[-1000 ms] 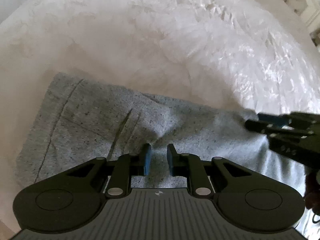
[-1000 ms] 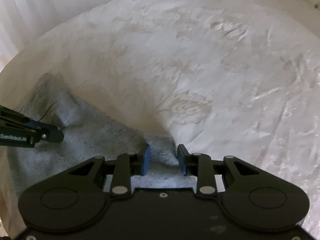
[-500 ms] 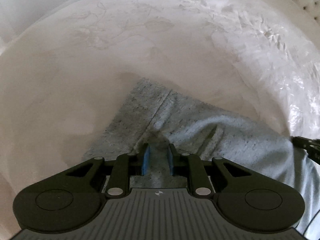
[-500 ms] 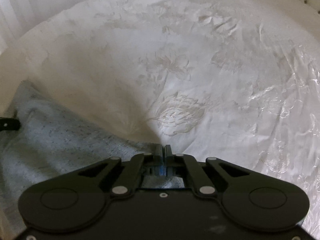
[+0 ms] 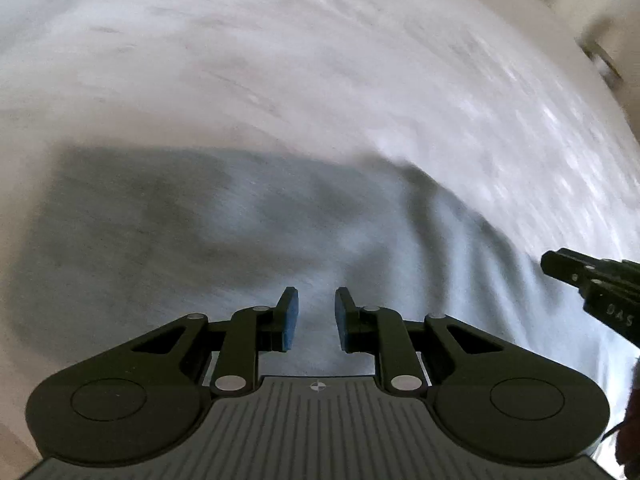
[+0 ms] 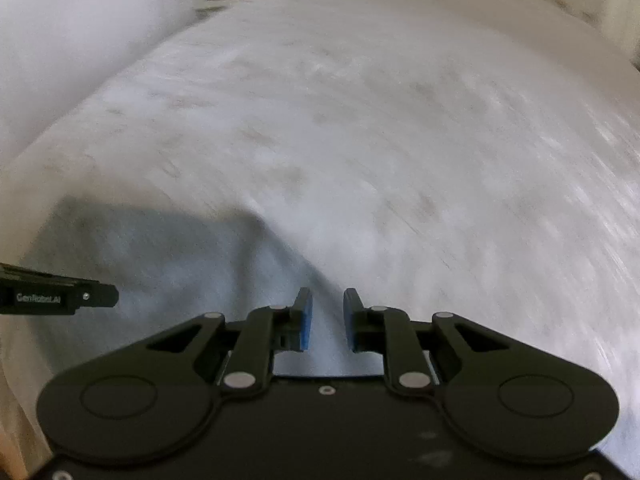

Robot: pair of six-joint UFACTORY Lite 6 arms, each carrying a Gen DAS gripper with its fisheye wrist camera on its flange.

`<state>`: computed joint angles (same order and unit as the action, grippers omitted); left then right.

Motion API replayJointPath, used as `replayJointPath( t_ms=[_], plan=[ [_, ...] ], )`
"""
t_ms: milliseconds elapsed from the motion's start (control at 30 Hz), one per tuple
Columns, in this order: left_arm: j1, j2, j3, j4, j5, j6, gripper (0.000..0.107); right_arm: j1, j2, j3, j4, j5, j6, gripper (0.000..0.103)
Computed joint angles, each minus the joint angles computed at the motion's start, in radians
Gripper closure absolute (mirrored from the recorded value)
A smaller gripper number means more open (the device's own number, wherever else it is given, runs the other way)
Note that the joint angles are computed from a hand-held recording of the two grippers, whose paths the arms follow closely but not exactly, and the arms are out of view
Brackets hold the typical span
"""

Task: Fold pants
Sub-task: 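Pinch the pants with the left gripper while the right gripper releases and repositions, then grasp the edge of the folded pants with the right gripper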

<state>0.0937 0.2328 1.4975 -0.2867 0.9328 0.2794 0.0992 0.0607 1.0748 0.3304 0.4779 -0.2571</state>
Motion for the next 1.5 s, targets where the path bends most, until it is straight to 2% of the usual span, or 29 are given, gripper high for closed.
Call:
replayJointPath(
  t_ms=[167,300,367,500,600,700,967,1100,1200,1300,1500],
  plan=[
    [-0.159,-0.099,-0.199,0.006,-0.026,0.033,0.087,-0.229,-0.316,-0.348,-0.163,0.086,0.079,0.083],
    [-0.261,-0.146,-0.325,0.103,-0.066,-0.006,0.086,-0.506,-0.443,-0.525,-0.257,0.162,0.006,0.083],
    [-0.296,-0.166,-0.354,0.152,-0.069,-0.053,0.086,-0.681,-0.469,-0.568,-0.225,0.191,-0.127,0.083],
    [-0.349,-0.168,-0.304,0.195,-0.042,-0.169,0.085,-0.969,-0.497,-0.555,-0.055,0.262,-0.435,0.083],
    [-0.419,-0.133,-0.216,0.217,-0.04,-0.258,0.085,-1.153,-0.483,-0.504,0.072,0.323,-0.64,0.081],
    [-0.515,-0.069,-0.118,0.216,-0.047,-0.347,0.085,-1.275,-0.409,-0.427,0.155,0.333,-0.767,0.079],
    [-0.821,0.163,0.139,0.222,-0.098,-0.537,0.085,-1.506,-0.023,-0.071,0.251,0.302,-0.958,0.074],
    [-0.934,0.304,0.248,0.27,-0.127,-0.597,0.085,-1.529,0.156,0.119,0.259,0.289,-0.968,0.072],
    [-0.99,0.416,0.328,0.283,-0.071,-0.614,0.082,-1.53,0.275,0.26,0.275,0.315,-0.991,0.072],
    [-1.039,0.42,0.312,0.378,-0.088,-0.677,0.081,-1.502,0.359,0.361,0.287,0.339,-1.001,0.071],
    [-1.04,0.443,0.352,0.365,-0.062,-0.708,0.08,-1.427,0.56,0.574,0.264,0.363,-0.9,0.069]
  ],
)
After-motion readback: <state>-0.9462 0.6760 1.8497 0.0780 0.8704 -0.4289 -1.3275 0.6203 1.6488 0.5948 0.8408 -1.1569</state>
